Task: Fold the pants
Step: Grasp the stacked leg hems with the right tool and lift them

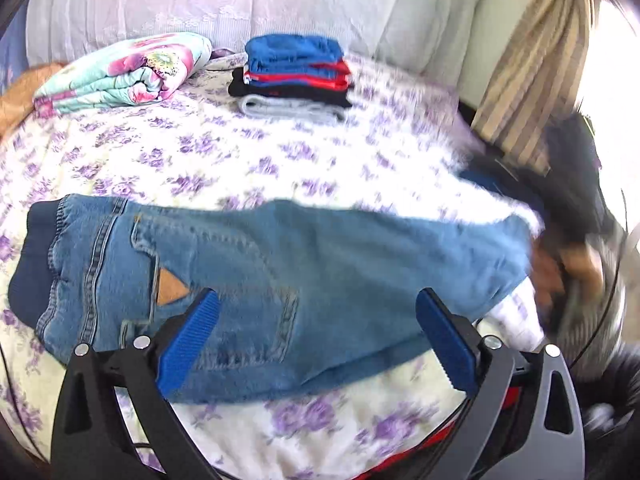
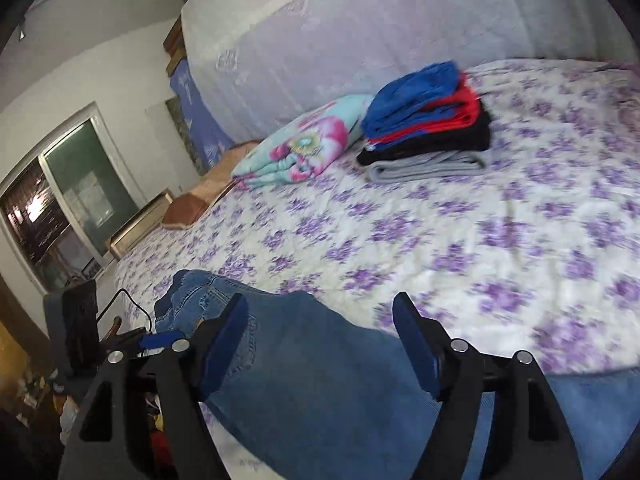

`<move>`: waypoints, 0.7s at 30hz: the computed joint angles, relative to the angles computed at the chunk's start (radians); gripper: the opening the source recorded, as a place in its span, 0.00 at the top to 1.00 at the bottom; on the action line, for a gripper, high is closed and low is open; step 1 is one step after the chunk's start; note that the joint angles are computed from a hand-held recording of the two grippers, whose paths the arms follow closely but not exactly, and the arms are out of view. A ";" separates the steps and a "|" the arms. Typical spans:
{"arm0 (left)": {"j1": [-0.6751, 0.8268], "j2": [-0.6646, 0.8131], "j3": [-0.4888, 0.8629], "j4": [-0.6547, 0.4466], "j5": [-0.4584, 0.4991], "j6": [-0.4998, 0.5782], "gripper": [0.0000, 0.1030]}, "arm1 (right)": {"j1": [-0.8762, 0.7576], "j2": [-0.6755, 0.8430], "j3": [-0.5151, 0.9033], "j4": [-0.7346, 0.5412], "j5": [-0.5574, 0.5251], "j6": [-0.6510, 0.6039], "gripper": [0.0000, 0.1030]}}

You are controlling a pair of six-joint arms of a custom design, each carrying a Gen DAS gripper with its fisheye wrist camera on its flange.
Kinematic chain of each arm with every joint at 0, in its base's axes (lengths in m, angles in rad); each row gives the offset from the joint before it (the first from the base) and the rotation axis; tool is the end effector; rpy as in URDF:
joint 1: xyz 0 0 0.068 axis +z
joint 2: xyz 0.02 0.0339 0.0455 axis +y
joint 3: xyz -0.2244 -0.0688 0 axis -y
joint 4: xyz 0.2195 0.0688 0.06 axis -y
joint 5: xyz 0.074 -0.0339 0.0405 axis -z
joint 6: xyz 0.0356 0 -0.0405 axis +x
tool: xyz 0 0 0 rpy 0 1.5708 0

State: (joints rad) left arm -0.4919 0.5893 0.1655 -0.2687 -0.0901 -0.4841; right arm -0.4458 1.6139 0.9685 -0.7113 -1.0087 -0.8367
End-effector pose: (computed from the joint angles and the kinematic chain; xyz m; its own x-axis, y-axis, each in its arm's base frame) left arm 0.1271 -0.0645 0.1328 -0.6886 -0.1569 -0.7079 0.1004 0.9463 -0.3074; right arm 0.2484 -0.0853 0.1627 -0.6408 -0.1323 -0.7562 -0.6093 0.6869 0.3962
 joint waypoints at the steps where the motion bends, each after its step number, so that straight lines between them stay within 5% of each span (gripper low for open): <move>1: 0.017 0.004 0.000 0.016 0.022 0.000 0.06 | -0.110 -0.002 0.020 -0.106 -0.010 -0.106 0.25; 5: 0.042 0.273 0.025 0.249 0.075 0.000 0.06 | -0.499 0.169 0.232 -0.401 0.084 -0.355 0.19; 9: 0.012 0.579 0.072 0.459 0.113 -0.054 0.06 | -0.670 0.463 0.493 -0.425 0.182 -0.194 0.18; 14: -0.093 0.675 0.103 0.448 0.008 -0.129 0.06 | -0.686 0.845 0.817 -0.606 0.067 -0.078 0.18; 21: -0.175 0.662 0.176 0.347 -0.088 -0.151 0.06 | -0.638 0.759 0.576 -0.223 -0.082 0.117 0.17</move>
